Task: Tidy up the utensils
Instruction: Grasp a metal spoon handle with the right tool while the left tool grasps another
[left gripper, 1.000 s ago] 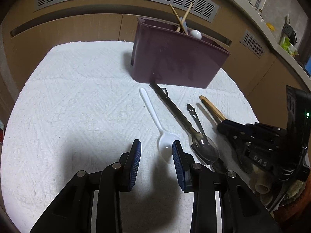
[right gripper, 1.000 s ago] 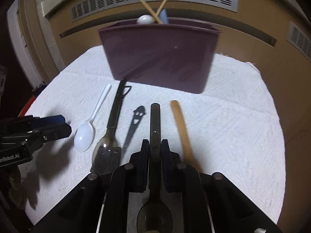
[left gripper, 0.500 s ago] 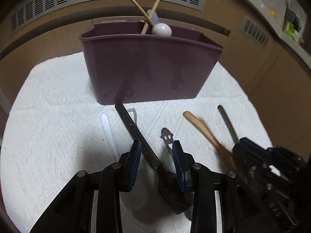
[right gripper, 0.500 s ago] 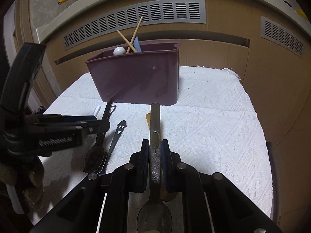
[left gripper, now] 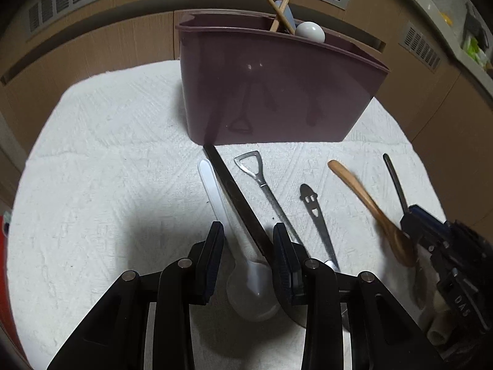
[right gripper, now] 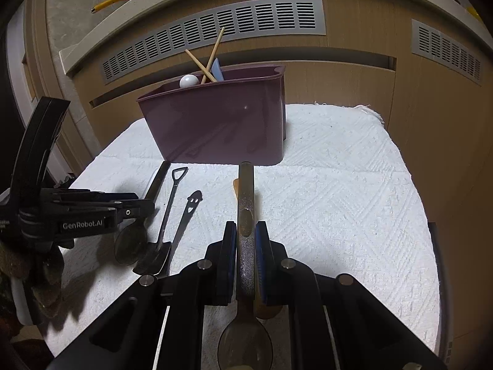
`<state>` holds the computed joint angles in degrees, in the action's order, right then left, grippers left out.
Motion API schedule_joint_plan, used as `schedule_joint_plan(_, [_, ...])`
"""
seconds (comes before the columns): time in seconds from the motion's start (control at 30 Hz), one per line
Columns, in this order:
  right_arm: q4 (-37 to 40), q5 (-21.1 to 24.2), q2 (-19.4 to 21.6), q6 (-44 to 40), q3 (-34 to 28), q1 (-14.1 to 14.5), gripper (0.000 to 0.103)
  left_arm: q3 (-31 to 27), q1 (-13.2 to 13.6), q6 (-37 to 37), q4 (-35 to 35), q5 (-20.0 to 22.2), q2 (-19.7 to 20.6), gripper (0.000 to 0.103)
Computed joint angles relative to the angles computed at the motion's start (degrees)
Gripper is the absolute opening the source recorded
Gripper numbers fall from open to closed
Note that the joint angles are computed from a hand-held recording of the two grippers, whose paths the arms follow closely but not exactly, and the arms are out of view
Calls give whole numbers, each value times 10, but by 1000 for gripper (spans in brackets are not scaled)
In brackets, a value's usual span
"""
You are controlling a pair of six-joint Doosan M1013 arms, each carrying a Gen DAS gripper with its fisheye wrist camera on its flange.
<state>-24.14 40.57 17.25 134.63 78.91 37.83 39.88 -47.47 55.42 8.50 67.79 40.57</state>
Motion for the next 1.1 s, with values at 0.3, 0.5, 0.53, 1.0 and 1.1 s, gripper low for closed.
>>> schedule_joint_plan(0.3, [6,3,1,-8,-2,0,11,-131,-2,19,26,92,72,33])
schedule_joint_plan(0.5, [43,1,2,-31,-4,-5,12,-54,0,51,-1,52,29,26])
schedule_joint_plan(0.53, [48,3,3,-36,-6,-5,12,-23,0,59,-6,38,11,26])
schedule_joint_plan(1.0, [171,81,39,-166,-68,-16,13,109,5,79,-42,-63,-78,27])
schedule_joint_plan(1.1, [148,119,59,-175,-100,-11,14,92,5,94,-62,-50,-68,27])
